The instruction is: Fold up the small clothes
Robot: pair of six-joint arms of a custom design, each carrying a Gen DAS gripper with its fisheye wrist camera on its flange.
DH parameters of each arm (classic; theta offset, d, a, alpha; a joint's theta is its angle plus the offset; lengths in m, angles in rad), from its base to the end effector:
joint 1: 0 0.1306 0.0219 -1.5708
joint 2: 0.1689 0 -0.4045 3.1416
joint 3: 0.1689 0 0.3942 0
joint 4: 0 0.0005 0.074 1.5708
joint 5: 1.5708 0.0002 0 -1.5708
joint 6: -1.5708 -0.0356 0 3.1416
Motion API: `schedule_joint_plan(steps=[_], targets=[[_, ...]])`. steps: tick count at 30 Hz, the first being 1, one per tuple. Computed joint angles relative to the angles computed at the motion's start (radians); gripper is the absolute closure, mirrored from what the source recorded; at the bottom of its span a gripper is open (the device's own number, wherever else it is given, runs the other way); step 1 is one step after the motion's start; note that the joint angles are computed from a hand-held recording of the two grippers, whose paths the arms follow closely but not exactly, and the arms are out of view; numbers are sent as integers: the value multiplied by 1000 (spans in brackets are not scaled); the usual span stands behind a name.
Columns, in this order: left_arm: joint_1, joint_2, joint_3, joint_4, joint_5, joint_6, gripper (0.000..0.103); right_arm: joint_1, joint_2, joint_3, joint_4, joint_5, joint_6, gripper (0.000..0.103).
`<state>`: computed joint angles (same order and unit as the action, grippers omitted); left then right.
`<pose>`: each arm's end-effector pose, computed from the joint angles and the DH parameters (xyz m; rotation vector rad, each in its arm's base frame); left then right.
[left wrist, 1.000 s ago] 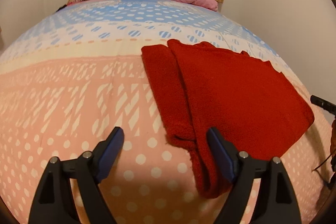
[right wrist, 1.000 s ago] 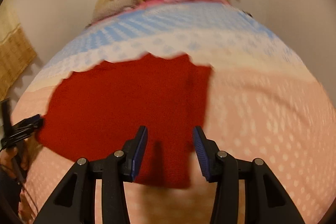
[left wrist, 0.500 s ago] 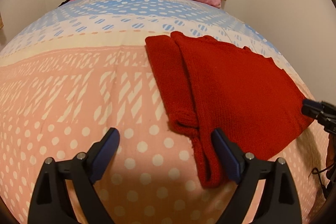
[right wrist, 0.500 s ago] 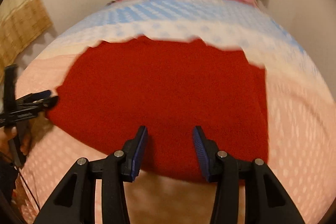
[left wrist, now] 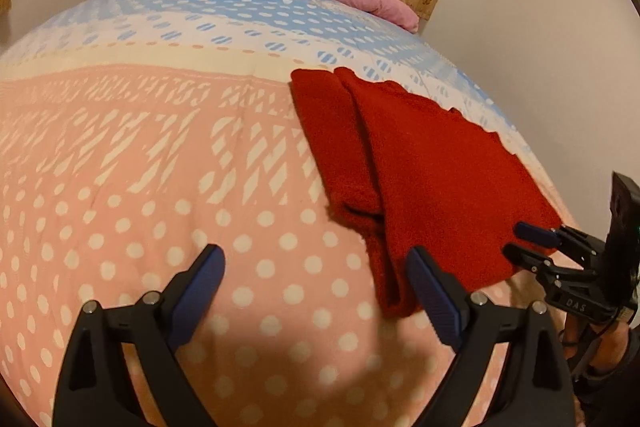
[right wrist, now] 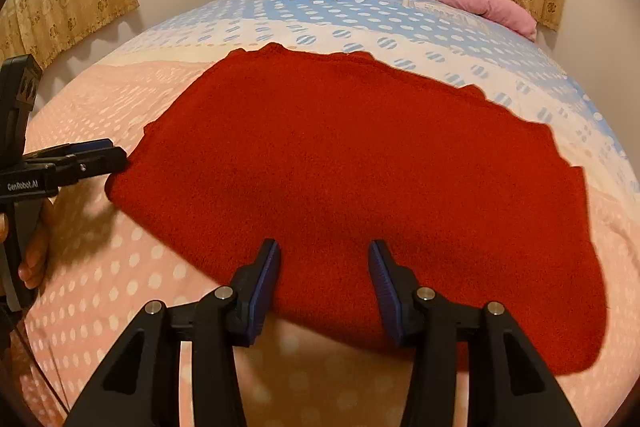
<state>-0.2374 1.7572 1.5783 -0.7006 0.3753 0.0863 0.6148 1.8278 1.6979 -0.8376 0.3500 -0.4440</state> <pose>0.5981 -0.1587 0.3570 0.3525 2.4337 -0.6022 0.5307 0.3592 0.3593 -0.0747 2.4541 0.0111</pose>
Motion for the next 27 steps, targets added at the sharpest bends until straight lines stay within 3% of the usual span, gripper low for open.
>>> schedule_joint_plan(steps=[5,10,18,27], targets=[[23,28,63,-42,-11,0,8,60,23,62,12,21,102,55],[21,79,161,-76,-11,-15,8,105,119,196,-39,51,186,55],[1,200,333,-133,70,46,8,154,228,335,-94,144,278,55],[-22,313,490,-201,92,62,8,158,253,353,-81,211,296,55]])
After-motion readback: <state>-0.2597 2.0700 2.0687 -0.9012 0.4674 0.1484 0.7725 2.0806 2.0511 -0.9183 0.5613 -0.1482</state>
